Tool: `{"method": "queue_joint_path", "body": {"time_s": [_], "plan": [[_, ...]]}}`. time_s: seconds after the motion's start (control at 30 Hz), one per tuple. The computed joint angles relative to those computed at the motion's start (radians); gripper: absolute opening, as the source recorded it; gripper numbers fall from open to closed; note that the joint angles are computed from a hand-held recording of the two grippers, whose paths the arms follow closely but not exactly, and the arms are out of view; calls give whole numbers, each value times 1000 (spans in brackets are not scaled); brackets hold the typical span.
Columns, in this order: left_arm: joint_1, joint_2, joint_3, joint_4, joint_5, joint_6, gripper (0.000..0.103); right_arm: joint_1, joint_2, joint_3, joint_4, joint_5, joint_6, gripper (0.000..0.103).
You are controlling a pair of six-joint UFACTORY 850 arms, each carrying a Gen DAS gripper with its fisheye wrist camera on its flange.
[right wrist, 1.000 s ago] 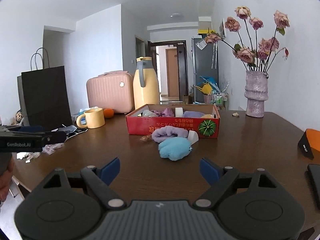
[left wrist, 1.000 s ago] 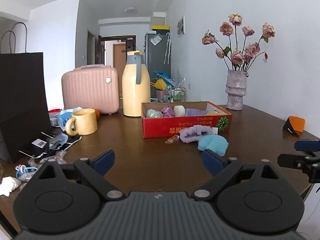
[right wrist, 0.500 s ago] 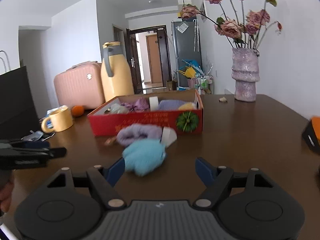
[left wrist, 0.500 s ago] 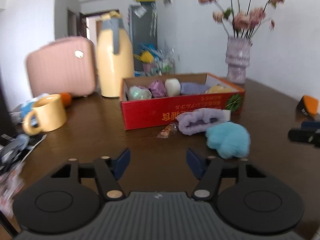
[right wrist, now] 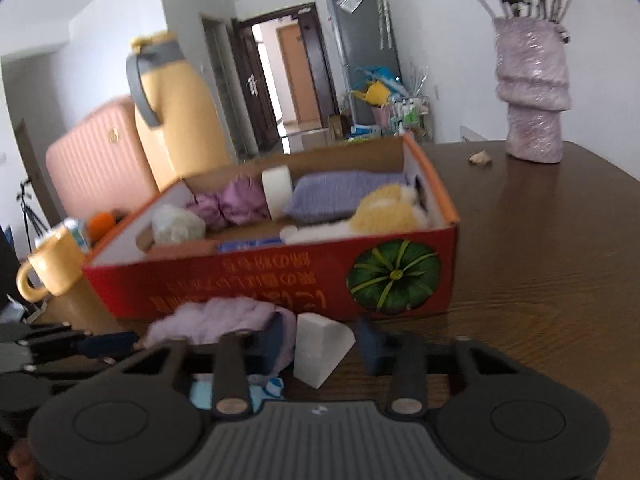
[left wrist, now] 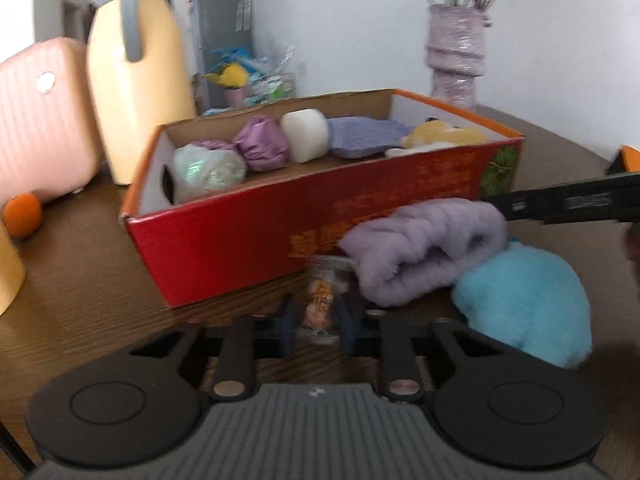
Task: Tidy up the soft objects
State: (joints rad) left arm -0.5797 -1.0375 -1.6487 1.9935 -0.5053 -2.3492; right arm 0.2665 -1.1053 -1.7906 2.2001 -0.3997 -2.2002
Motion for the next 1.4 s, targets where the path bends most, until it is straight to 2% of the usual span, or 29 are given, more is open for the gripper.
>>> {"method": "queue_joint_path", "body": {"time_s": [0.13, 0.33, 0.47, 0.6, 0.73, 0.83, 0.97, 1.17, 1.4], "plan": [[-6, -2, -4, -22, -10, 20, 17, -8, -12, -3, -8, -33, 12, 22], [-17, -4, -9, -52, -36, 57, 14, -12, -16, -4, -8, -40, 8, 19], [-38, 12, 7, -113, -92, 79, 14, -28, -1, 20, -38, -76, 93, 19], [-77, 96, 135, -78, -146, -96, 14, -42, 123, 223, 185, -177, -134, 19], [-155, 202, 296, -65, -247, -260, 14, -59, 264, 450, 247, -268, -258, 19], [-224, 259, 380, -99, -350, -300, 14, -71, 355, 598, 240, -325, -298, 19], [-288, 324, 455, -111, -404, -334, 14, -74, 446, 754, 256, -390, -383, 19], [-341, 357, 481, -121, -463, -335, 14, -77, 524, 853, 256, -456, -424, 19], [-333, 347, 462, -89, -418, -352, 14, -85, 538, 871, 237, -475, -410, 19]]}}
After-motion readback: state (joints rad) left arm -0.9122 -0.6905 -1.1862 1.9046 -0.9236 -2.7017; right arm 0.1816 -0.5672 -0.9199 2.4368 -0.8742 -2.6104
